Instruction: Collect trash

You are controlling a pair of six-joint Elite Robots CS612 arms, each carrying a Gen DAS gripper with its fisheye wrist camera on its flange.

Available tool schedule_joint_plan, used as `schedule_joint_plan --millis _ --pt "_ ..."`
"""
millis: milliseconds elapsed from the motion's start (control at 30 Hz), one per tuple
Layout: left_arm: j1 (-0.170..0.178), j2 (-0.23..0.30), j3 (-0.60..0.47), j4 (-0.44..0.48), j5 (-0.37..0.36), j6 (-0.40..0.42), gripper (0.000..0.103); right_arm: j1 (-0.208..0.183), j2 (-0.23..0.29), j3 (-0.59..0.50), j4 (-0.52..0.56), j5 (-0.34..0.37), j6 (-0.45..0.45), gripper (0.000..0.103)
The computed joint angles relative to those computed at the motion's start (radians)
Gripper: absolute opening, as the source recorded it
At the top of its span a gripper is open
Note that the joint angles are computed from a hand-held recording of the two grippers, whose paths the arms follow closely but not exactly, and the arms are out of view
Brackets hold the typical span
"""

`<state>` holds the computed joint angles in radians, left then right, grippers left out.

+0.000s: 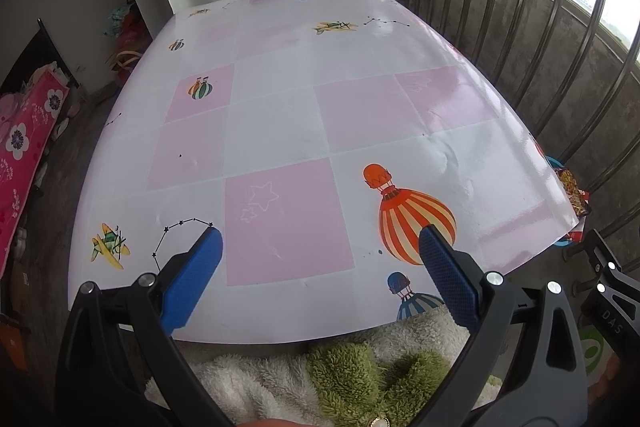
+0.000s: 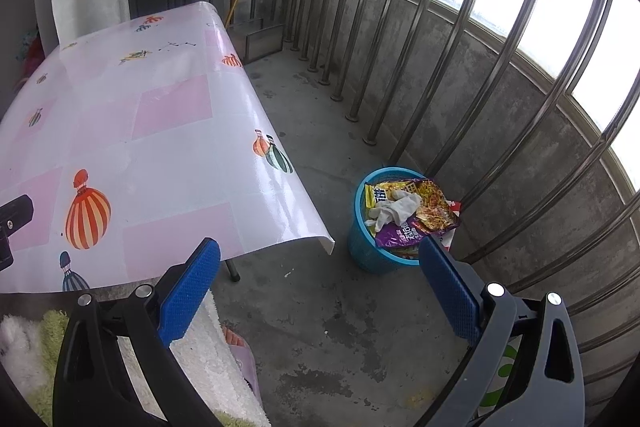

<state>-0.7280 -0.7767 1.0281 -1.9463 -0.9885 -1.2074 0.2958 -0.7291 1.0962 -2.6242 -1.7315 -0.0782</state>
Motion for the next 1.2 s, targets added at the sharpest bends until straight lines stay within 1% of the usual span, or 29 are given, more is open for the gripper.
schedule_joint_plan --millis 1200 --pt "0.000 -0.003 0.006 0.009 -0.007 -0.011 0.094 0.000 0.004 -0.007 0.005 0.012 0.000 0.097"
